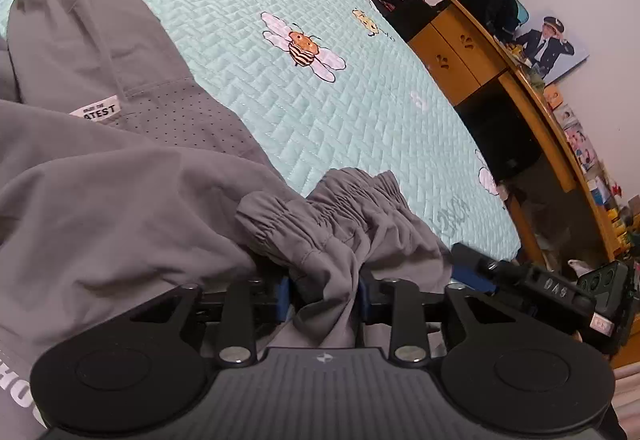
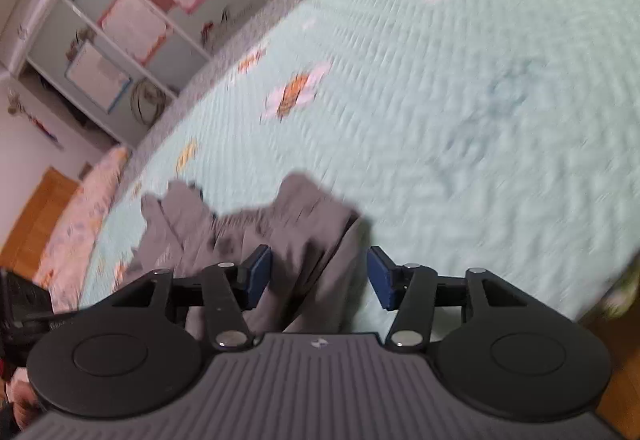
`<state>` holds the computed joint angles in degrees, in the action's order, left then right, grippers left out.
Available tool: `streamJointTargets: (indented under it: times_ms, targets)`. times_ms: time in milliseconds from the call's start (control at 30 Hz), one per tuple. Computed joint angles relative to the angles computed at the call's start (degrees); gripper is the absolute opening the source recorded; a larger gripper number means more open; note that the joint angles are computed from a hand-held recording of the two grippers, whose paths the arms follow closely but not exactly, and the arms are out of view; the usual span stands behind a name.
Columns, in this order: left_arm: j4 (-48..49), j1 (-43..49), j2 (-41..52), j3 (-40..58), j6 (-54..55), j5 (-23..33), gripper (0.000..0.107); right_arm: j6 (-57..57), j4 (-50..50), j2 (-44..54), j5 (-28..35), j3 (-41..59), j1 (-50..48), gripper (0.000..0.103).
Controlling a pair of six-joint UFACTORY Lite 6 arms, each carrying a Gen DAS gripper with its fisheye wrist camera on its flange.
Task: Fold clothes
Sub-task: 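Raise the trousers by the waistband with both grippers, letting the legs hang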
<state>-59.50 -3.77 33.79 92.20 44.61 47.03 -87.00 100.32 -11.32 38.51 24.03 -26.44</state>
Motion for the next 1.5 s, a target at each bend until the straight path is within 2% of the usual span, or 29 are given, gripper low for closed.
streamJointTargets:
  times_ms: [67, 133, 233, 300, 333, 367, 400, 433, 467, 500, 533, 600, 633, 667, 700, 733, 833, 967, 1167, 1267, 1300, 1367, 1433, 1500]
  targets:
    - [0.4, 0.0, 0.1, 0.5, -0.6, 0.7, 0.029, -2.7, 0.4, 3.0, 1.9, 2.4, -2.2, 0.07]
    - [-1.1, 0.0, -2.3, -2.1, 1.9, 0.5, 0.029, -4.9, -0.9, 12.8, 3.7, 10.0, -0.9, 0.078]
    - [-2.4, -0.6, -8.6, -8.3, 8.5, -1.8, 0.032, -2.9, -5.5, 25.9, 5.9, 20.7, 0.6, 0.079]
    - [-0.6, -1.4, -12.5, -12.5, 10.6, -5.5, 0.052, -4.0, -7.0, 30.1, 8.9, 23.8, 1.1, 0.079]
    - [0.1, -1.3, -12.6, -13.1, 10.6, -6.0, 0.068, -5.3, -7.4, 31.2, 10.2, 24.4, 1.3, 0.078]
    - [0.3, -1.1, -11.9, -12.6, 10.4, -5.7, 0.073, -6.5, -7.7, 32.3, 11.5, 25.0, 1.6, 0.076]
    - [0.8, -0.9, -10.7, -11.7, 9.9, -5.5, 0.073, -7.8, -8.0, 33.2, 12.6, 25.4, 1.9, 0.073]
    - [1.7, -1.0, -8.9, -9.8, 8.5, -5.3, 0.074, -9.7, -6.8, 32.6, 11.7, 24.3, 2.6, 0.063]
    - [2.9, -1.1, -7.1, -7.5, 6.8, -4.8, 0.079, -10.0, -6.7, 32.3, 11.5, 23.7, 2.6, 0.056]
    - [4.6, -1.4, -4.9, -4.6, 4.5, -4.2, 0.083, -10.2, -6.6, 32.0, 11.4, 23.1, 2.5, 0.042]
    - [6.5, -1.7, -2.6, -1.5, 1.6, -3.3, 0.086, -10.3, -7.4, 31.7, 11.9, 22.7, 2.2, 0.035]
    - [6.3, -1.8, -0.2, 1.4, -0.1, -2.1, 0.085, -10.4, -8.9, 31.2, 12.9, 21.9, 1.5, 0.031]
    - [5.7, -1.9, 1.0, 2.9, -0.6, -1.5, 0.081, -10.8, -9.3, 30.8, 12.8, 21.6, 1.7, 0.029]
    - [4.9, -2.2, 1.5, 3.4, -0.3, -1.3, 0.064, -11.1, -9.3, 30.5, 12.4, 21.6, 2.0, 0.026]
    - [3.8, -2.7, 0.9, 2.2, 1.8, -1.9, 0.053, -11.3, -9.4, 30.3, 11.9, 21.7, 2.3, 0.023]
    - [3.4, -3.4, 0.3, 1.2, 3.2, -2.7, 0.036, -11.9, -9.5, 30.7, 11.6, 22.1, 2.2, 0.016]
    - [4.0, -5.4, -2.9, -2.3, 5.8, -6.6, 0.026, -14.2, -6.7, 28.0, 10.3, 20.0, 3.0, 0.01]
    - [0.7, -4.3, -7.2, -5.3, 9.2, -7.7, 0.019, -14.7, -3.8, 21.4, 10.0, 16.6, 4.1, 0.008]
    - [-3.8, -0.9, -16.4, -6.5, 14.0, -8.1, 0.017, -10.9, -1.9, 8.9, 9.4, 15.6, 6.5, 0.008]
    - [-4.5, 1.3, -22.0, -5.4, 14.7, -9.5, 0.018, -6.9, -1.4, 3.7, 8.8, 19.5, 8.7, 0.008]
    - [-4.3, 2.5, -24.1, -5.8, 13.8, -9.8, 0.021, -5.5, -1.1, 2.7, 8.7, 21.7, 9.8, 0.008]
    - [-3.7, 5.2, -27.8, -6.2, 12.1, -10.0, 0.044, -3.6, -0.9, 1.0, 8.7, 26.0, 11.8, 0.008]
    - [-5.4, 9.1, -32.1, -11.4, 14.2, -9.8, 0.05, -2.6, -1.4, -0.2, 8.6, 29.1, 14.2, 0.008]
    - [-4.2, 12.4, -35.8, -18.1, 15.1, -9.7, 0.06, -2.3, -2.9, -0.4, 7.1, 31.5, 18.5, 0.008]
